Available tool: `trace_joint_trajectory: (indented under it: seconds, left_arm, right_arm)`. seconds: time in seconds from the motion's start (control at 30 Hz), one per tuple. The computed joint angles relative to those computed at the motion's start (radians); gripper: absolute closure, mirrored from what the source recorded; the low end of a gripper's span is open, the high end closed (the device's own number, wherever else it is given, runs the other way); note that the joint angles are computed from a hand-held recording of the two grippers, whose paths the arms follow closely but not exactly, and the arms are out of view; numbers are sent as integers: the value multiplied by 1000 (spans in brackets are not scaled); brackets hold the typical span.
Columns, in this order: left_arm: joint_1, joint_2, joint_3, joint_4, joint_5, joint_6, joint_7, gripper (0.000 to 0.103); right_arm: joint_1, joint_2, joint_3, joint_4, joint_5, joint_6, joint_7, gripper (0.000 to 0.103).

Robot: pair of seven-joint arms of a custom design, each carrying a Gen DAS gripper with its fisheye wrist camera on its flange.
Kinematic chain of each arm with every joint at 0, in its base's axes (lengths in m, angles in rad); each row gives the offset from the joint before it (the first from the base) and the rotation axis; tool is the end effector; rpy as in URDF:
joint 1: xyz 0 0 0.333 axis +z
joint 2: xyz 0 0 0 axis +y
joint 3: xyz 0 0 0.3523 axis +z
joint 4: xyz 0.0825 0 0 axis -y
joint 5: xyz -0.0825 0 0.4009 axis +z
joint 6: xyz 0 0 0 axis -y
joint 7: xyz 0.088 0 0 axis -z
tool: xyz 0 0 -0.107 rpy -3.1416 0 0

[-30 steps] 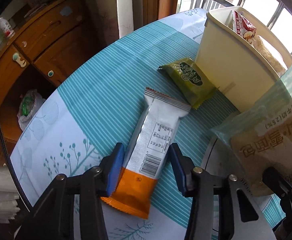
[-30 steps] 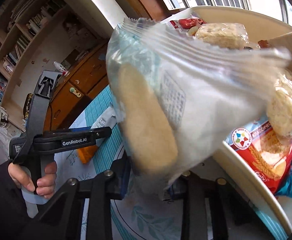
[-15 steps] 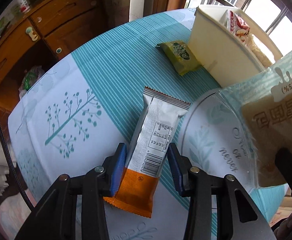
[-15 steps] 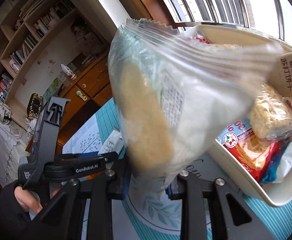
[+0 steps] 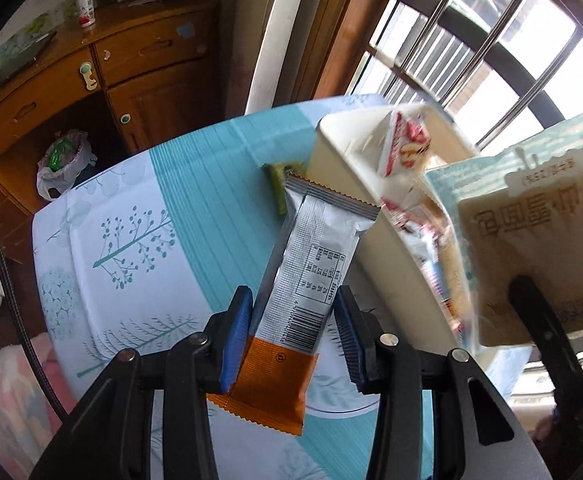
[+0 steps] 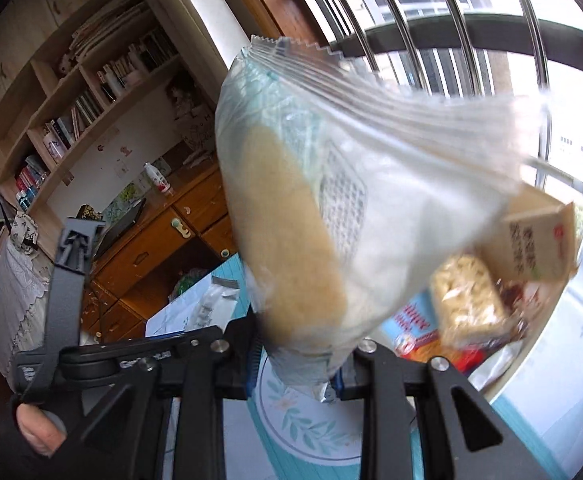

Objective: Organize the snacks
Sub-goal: 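Grasp the orange-and-white bar with left tool while right tool holds the clear packet, then drop the bar into the tray with left tool while right tool drops the clear packet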

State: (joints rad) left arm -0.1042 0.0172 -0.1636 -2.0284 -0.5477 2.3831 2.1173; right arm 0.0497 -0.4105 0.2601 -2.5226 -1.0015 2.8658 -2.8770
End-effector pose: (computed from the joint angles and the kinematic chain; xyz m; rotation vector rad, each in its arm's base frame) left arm 0.5792 -0.1637 0.5035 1.5730 -2.5780 0.8505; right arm 0.4106 0.1894 0.5021 -1.0455 2.0377 -0.6058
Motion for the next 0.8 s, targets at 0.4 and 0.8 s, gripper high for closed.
trace_joint_trajectory:
  seconds: [0.4,0.8]
  left_arm:
    - [-80,-38,-48,38,-55,107,-173,62]
    - [-193,99,-98,153,121,178,-452,61]
  right_arm:
    - [11,-71,-140,-62,168,60,-372,76]
    - [125,-132,-379,-111,440,66,-867,74]
